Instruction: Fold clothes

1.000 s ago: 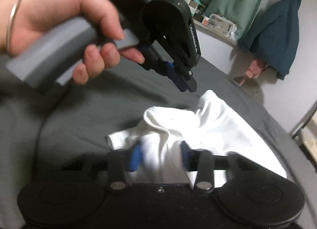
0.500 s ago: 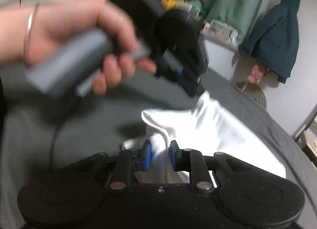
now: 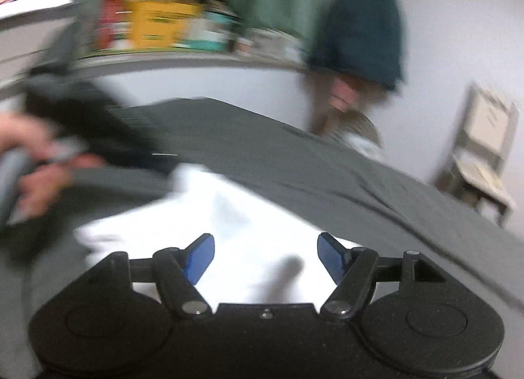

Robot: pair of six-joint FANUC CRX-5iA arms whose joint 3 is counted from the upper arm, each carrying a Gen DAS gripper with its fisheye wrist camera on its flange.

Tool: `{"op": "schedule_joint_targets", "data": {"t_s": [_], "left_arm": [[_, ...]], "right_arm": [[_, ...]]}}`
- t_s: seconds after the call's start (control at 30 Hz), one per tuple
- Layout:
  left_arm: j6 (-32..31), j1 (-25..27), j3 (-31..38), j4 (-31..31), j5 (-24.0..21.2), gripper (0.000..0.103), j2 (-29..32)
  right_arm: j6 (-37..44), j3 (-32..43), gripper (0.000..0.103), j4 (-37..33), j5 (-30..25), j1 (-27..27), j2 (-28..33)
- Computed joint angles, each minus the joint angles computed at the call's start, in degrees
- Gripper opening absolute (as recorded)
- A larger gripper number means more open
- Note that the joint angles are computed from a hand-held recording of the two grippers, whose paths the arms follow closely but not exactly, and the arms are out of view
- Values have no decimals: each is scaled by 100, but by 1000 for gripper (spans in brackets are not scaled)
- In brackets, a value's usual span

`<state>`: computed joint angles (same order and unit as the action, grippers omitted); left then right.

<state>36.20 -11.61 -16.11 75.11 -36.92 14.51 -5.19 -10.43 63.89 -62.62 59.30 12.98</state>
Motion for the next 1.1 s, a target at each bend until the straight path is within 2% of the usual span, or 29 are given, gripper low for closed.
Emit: {"op": "schedule_joint_targets", "data": {"t_s": [0.07,0.2,0.27,0.3,0.33,0.4,0.53,0.63,0.7,0.73,0.77,0.83,0.9,0.97,1.07,1.1], "left_arm": [[-17,8,18,-37,-22,8,11],[-526,2,-110,436,-216,8,6],[-831,-36,-180,670,-245,8,-17],[-973,-61,-212,778,-254,8,-30],[-1139,-94,-252,926,-256,8,-47],[-1586,-190,-360,1380,-249,8,-102],[-2308,-301,-471,1977,-365,8,-188],[-2290,-208,-334,1474,-736,8,-125],[-2416,-190,-235,1113,-920,8,-77],[-2582,-250,-236,1065,-854,8,-85],[-2792,-371,-274,1098,-617,8,-120],[-2788,-569,-288,943,-30,8,-156],[-2476,-688,-228,559,472,8,-138],[-1987,-653,-129,87,662,7,-57],[-1874,-654,-224,34,1051,7,-111],[-1599,-634,-217,-245,1279,7,-148]], "right_arm": [[-271,-294,68,-323,495,-286,-392],[-639,-849,68,-955,1862,-830,-1019],[-811,-929,67,-1197,2157,-998,-1093],[-936,-953,62,-1294,2286,-1079,-1090],[-1121,-968,54,-1342,2296,-1114,-1075],[-1206,-916,53,-1426,2103,-1098,-984],[-1457,-833,66,-1212,1582,-898,-760],[-1758,-822,64,-1027,1450,-821,-785],[-1771,-739,64,-549,1104,-679,-684],[-1715,-709,64,-341,935,-602,-636],[-1624,-665,64,-214,795,-529,-584],[-1374,-563,64,-11,578,-419,-440],[-1328,-586,64,156,657,-399,-385],[-1528,-677,64,259,918,-445,-375],[-1728,-815,67,433,1111,-512,-315],[-1683,-815,68,445,1105,-534,-277]]}}
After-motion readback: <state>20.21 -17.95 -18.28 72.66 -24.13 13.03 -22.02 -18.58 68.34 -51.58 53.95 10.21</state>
